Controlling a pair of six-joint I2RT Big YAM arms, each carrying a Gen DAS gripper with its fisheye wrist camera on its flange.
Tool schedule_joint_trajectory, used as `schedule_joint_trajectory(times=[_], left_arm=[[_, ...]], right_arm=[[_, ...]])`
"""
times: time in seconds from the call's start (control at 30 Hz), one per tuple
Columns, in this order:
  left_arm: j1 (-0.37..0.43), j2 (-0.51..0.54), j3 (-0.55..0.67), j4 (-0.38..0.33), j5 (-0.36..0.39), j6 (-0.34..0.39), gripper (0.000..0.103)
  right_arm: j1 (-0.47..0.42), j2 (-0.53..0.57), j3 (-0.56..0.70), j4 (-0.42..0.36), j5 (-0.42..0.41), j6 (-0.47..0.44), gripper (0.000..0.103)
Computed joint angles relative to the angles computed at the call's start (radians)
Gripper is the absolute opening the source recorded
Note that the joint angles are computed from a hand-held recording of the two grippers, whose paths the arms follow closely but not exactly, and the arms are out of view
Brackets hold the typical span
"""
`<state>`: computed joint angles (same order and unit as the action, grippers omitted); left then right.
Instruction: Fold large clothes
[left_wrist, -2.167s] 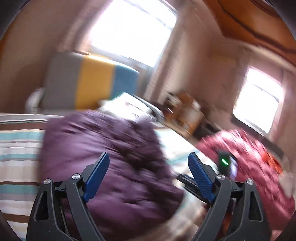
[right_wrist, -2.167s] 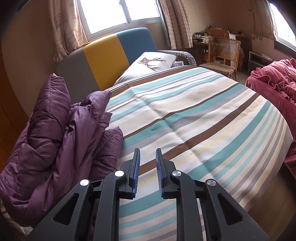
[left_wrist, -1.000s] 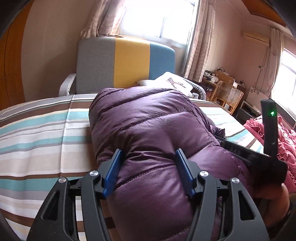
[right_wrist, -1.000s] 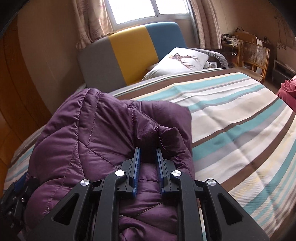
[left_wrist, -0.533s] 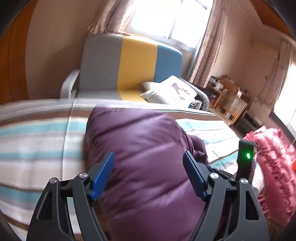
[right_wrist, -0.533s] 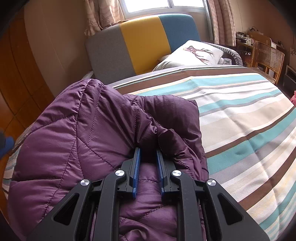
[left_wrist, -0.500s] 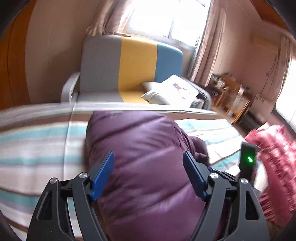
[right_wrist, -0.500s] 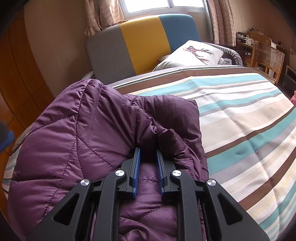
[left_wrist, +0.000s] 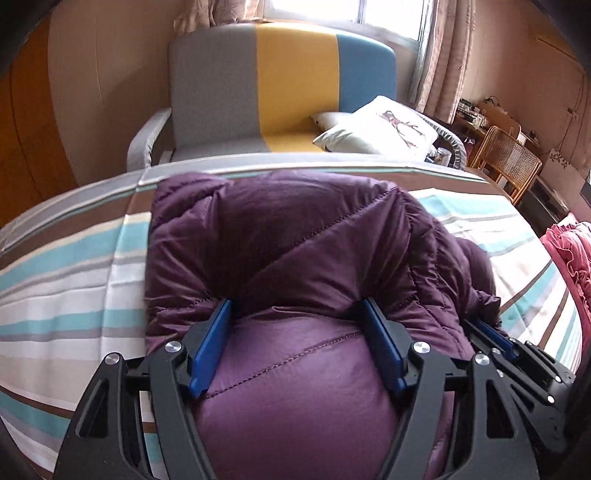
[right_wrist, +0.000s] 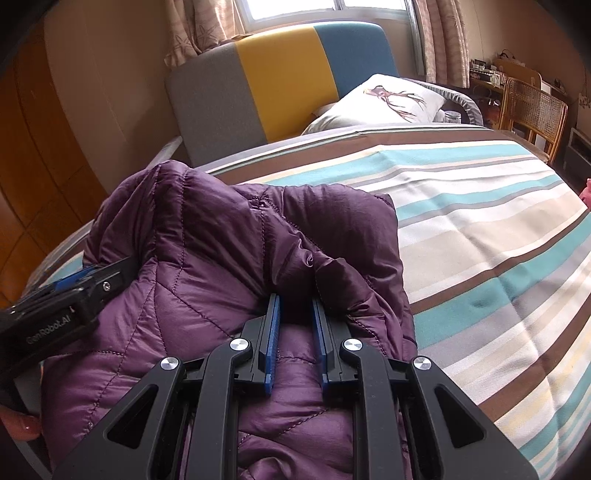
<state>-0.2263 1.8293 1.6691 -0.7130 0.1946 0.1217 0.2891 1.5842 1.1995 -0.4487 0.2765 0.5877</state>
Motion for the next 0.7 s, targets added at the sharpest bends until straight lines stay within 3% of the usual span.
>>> schedule_joint_trajectory(times=[0.13,0.27,0.37,0.47,0.53,0.6,0.7], left_arm=[[-0.002,0.018,0.005,0.002,-0.011,-0.009,0.07],[0.004,-0.006,-0.027,0.031,0.002,-0.005,0.072],[0.023,-0.028,-0.013,-0.024,0.036,-0.006,0.092],[0.054,-0.059,-0.02,-0.033,0.093,-0.032,0.092],[0.062,-0.075,-0.027,-0.002,0.068,-0.03,0.092],[0.063,-0.071,-0.019,0.028,0.026,-0.032,0.092],[0.059,-0.029,0.035,-0.009,-0.001,-0.024,0.093]], right_arm=[[-0.008,0.025,0.024,-0.007,-0.014,-0.014,0.017],[-0.013,-0.006,-0.015,0.047,-0.035,-0.013,0.017],[-0.028,-0.08,-0.081,0.098,-0.097,0.007,0.017],[-0.027,-0.152,-0.124,0.109,-0.076,0.025,0.017],[-0.029,-0.182,-0.121,0.092,-0.071,-0.001,0.017],[-0.035,-0.157,-0.062,0.016,-0.081,-0.045,0.017],[-0.057,-0.072,0.048,-0.118,-0.122,-0.063,0.017]])
